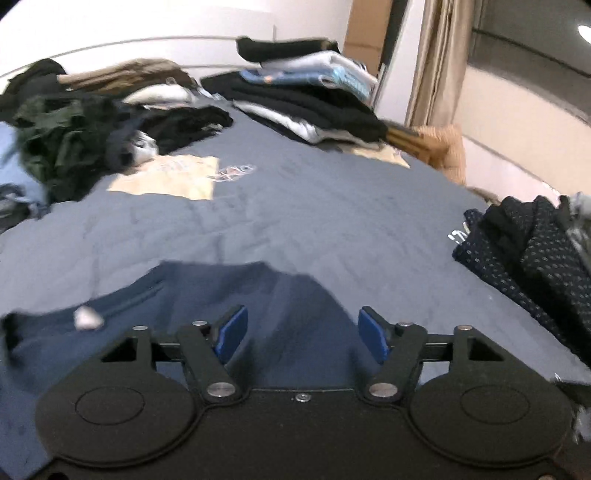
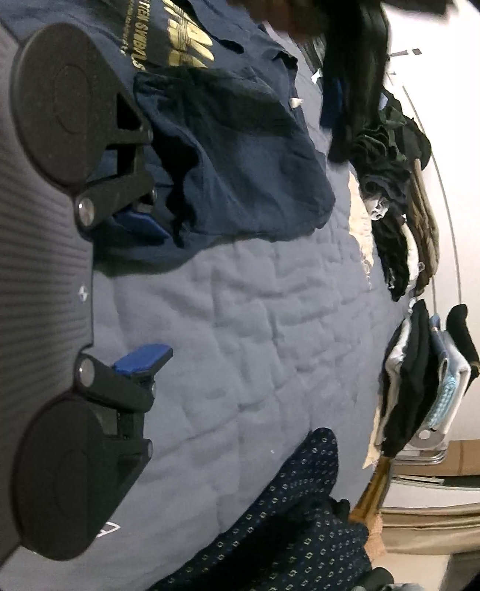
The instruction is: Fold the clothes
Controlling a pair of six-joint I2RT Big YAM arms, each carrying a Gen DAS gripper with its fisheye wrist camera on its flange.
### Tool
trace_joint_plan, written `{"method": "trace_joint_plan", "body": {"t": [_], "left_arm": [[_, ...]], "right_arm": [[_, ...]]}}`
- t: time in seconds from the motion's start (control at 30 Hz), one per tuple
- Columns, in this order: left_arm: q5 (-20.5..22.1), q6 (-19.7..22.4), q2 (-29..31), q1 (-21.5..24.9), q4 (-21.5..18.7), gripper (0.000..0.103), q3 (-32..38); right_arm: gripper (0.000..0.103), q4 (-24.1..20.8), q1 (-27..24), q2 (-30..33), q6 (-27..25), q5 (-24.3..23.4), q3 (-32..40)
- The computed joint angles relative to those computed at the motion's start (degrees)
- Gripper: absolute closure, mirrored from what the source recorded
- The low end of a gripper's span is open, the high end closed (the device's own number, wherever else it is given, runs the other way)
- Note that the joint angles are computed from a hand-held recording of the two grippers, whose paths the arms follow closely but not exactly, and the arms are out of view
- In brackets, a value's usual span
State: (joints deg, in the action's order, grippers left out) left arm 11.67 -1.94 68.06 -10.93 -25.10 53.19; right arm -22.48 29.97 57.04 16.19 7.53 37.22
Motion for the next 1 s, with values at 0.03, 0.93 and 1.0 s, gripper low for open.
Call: {"method": "trace_joint_plan", "body": {"t": [0.03,0.93,1.0], "left_arm": [[-0.34,0.14,2.61,-0.43,-0.31,0.043,1.84],[13.69,-7.51,-19.39,4.76,-12.28,0.063,-11.92],[12.64,-10.05,-23.71,3.21,-11.77,0.063,-15.62]], "right_arm": [[0.045,0.21,0.09,0.12,-0.29,0.09,-0.08],[0.085,0.22,-0.30,0.21,-5.73,-2.68,-0.81],[0.085,0.16,-0.13,0.26,-5.52,-2.31,-0.76]]}}
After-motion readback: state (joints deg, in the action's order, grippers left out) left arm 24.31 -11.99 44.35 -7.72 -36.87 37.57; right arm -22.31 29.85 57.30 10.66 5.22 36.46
